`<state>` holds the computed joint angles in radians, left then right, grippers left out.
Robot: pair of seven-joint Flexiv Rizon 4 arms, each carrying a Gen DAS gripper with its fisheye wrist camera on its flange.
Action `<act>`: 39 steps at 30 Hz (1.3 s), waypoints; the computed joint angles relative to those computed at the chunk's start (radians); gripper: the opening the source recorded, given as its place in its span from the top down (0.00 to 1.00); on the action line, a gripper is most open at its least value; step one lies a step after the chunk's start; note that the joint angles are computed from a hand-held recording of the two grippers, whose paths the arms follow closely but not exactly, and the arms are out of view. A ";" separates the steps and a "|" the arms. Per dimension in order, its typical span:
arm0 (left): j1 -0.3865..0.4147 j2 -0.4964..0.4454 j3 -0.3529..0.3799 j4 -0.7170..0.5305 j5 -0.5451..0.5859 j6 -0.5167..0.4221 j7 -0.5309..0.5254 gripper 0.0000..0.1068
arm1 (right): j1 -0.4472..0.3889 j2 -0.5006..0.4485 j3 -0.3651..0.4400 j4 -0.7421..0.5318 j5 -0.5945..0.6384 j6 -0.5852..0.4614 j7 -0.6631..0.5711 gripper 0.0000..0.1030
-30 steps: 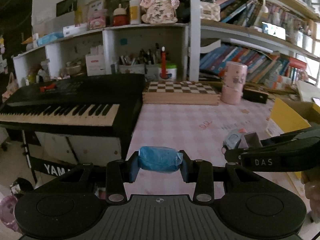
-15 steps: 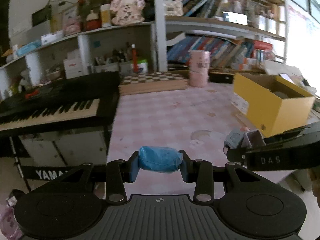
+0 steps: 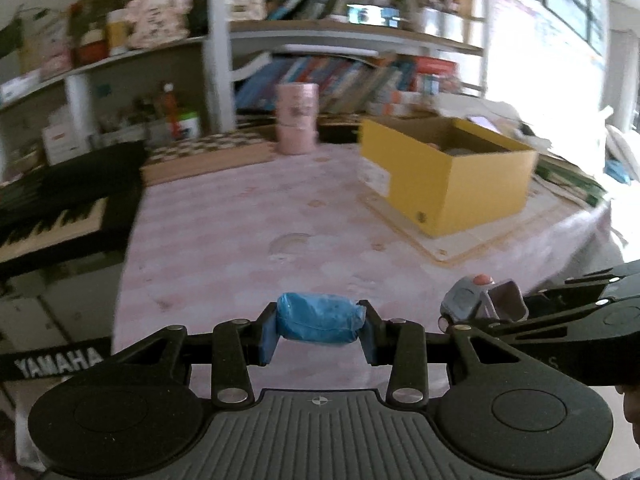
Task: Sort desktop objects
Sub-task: 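Carry the blue object and gray toy car with both tools toward the yellow box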
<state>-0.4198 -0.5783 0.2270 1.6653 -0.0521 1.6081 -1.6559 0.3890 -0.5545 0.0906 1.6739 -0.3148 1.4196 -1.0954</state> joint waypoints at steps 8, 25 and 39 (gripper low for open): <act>0.066 -0.006 -0.132 -0.011 0.001 0.000 0.117 0.64 | 0.040 0.055 -0.090 0.098 -0.035 0.023 0.133 0.62; 0.034 -0.090 -0.173 -0.158 -0.033 -0.073 0.183 0.64 | -0.056 0.075 -0.053 0.123 -0.055 0.007 0.124 0.62; -0.026 -0.213 -0.144 -0.393 -0.002 -0.211 0.121 0.64 | -0.188 0.041 0.030 0.038 0.073 -0.066 -0.043 0.62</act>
<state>-0.4457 -0.7910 0.0834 1.2724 -0.0541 1.3974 -1.5353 0.2006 -0.5138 0.1205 1.7116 -0.2418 1.3531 -1.1382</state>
